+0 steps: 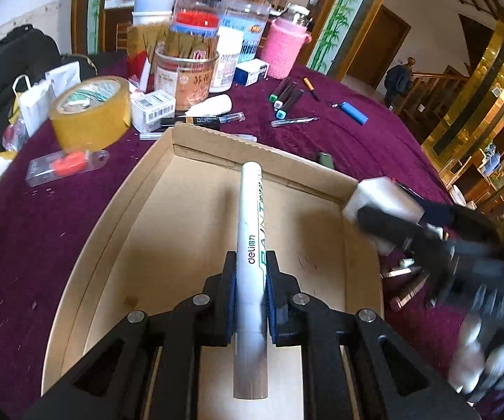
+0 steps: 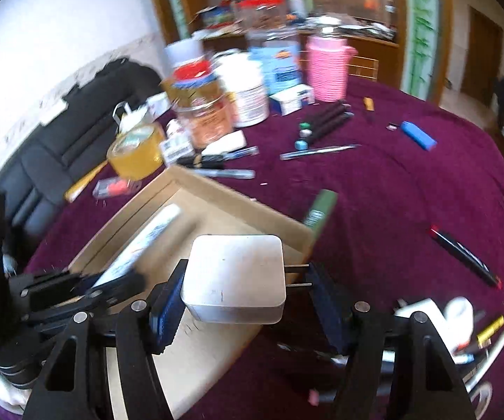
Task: Organize rigid objects
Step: 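Carry the white marker into the tray with left gripper while right drops small charger, then move both grippers back from the tray toward the pile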
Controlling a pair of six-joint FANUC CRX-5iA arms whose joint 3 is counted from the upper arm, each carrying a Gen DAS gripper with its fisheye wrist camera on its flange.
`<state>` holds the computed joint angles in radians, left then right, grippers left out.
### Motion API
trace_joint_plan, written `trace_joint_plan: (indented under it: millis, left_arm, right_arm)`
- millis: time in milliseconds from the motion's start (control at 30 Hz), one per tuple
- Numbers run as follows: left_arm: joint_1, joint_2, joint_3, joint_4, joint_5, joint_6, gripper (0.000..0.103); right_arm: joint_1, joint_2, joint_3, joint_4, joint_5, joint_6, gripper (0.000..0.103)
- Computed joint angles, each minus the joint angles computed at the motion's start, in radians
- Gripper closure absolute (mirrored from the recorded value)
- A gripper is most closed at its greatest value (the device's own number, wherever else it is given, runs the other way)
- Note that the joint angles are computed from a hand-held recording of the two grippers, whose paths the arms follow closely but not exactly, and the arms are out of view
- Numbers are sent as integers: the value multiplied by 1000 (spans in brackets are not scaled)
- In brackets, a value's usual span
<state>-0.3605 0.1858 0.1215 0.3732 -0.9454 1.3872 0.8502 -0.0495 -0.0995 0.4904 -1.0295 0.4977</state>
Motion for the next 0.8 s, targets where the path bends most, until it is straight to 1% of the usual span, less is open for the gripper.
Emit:
trace_joint_plan:
  millis: [100, 200, 233, 267, 300, 333, 367, 433, 467, 500, 600, 667, 700, 733, 800]
  left_arm:
    - [14, 70, 51, 54, -65, -7, 91]
    - [30, 86, 36, 131, -68, -39, 89]
    - [33, 90, 36, 138, -68, -38, 85]
    - [36, 95, 43, 133, -73, -20, 77]
    - [38, 99, 47, 126, -72, -2, 71]
    - [41, 105, 54, 116, -80, 19, 61]
    - [48, 102, 32, 154, -66, 4, 57]
    - [55, 92, 13, 176, -51, 2, 47]
    - [56, 91, 11, 175, -52, 3, 42]
    - [57, 89, 12, 172, -54, 6, 41]
    - [54, 79, 24, 116, -68, 39, 40]
    - [36, 63, 46, -2, -78, 81, 40]
    - [16, 54, 71, -97, -99, 115, 40]
    - [6, 52, 88, -147, -121, 132, 40]
    - [-2, 44, 99, -206, -148, 157, 40]
  right_arm:
    - [-2, 58, 33, 6, -14, 48, 32]
    - [-24, 68, 26, -12, 12, 63, 32]
    - [-30, 68, 24, -16, 20, 67, 32]
    - [-37, 68, 26, -23, 26, 74, 32]
    - [-42, 73, 29, -25, 30, 75, 32]
    - [-45, 72, 28, -22, 32, 70, 32]
    - [-46, 70, 24, -16, 35, 60, 31]
    - [-49, 61, 15, -9, 47, 38, 29]
    - [-47, 54, 7, 6, 51, 18, 26]
    - [-45, 48, -2, 28, 51, -8, 23]
    - [-39, 10, -37, 70, 67, -81, 23]
    - [-33, -28, -69, 86, 78, -137, 22]
    - [-28, -55, -92, 93, 86, -167, 22]
    - [-22, -84, -116, 99, 93, -191, 22]
    - [-4, -128, -155, 122, 80, -230, 22]
